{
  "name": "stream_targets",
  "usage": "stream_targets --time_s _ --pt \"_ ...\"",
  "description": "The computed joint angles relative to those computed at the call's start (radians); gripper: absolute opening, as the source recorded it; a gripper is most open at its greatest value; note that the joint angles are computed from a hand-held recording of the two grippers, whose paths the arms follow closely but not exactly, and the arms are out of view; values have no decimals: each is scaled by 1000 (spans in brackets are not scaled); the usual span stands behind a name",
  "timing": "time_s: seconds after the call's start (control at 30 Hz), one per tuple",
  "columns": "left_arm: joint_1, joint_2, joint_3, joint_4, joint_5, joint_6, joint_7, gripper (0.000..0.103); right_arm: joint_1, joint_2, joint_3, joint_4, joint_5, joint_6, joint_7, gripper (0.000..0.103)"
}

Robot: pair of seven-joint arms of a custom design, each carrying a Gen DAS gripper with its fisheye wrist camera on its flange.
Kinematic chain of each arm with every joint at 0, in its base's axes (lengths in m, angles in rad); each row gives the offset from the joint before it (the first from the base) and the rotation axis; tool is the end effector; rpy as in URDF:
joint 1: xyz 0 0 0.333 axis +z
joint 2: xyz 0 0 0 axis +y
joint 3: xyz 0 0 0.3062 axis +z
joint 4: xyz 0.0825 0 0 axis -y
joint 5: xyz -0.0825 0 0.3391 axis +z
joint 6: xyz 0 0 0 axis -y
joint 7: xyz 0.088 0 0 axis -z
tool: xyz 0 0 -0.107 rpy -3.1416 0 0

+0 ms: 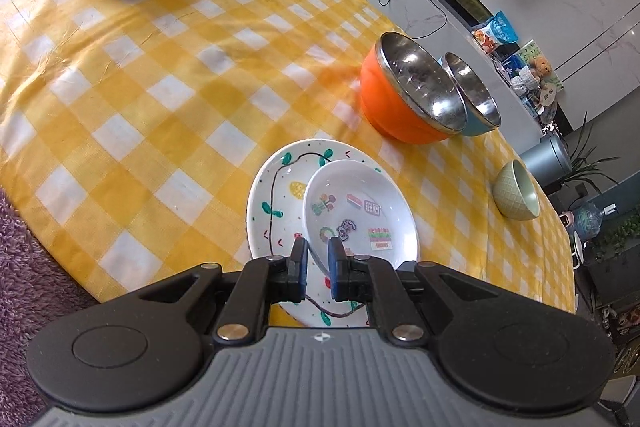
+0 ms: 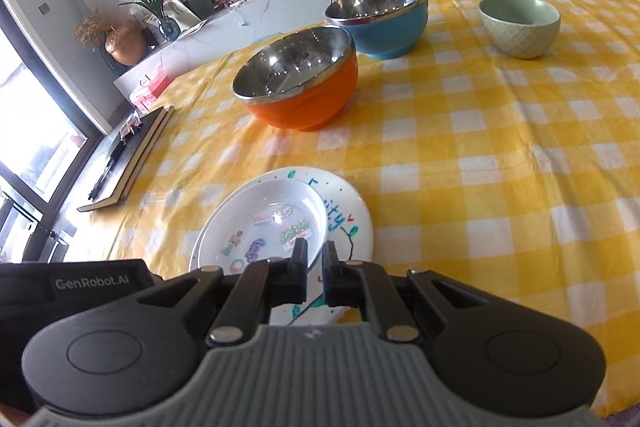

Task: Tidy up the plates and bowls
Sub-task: 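Carry the sticker plate with the left tool over the 'Fruity' plate, then lower the sticker plate into the 'Fruity' plate and open the left tool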

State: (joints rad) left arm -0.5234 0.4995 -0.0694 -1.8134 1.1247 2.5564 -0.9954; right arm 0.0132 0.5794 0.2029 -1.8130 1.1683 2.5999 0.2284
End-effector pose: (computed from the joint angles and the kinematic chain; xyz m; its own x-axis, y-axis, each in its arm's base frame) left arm 0.5183 -0.3593 0.3064 0.7044 -0.5026 0.5011 -0.3070 -0.8524 -0.4234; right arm 0.6193 0.1041 0.2613 0.5741 -0.7275 -0.3757 -0.7476 -0.2786 -0.6029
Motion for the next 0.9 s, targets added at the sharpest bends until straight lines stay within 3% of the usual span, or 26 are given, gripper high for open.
stream_targets --time_s 0.63,0.9 --pt "-3 15 3 6 -42 -4 41 12 0 23 3 17 -43 -6 29 5" --pt "-12 11 9 2 -16 -13 11 29 -7 23 9 16 -33 1 7 10"
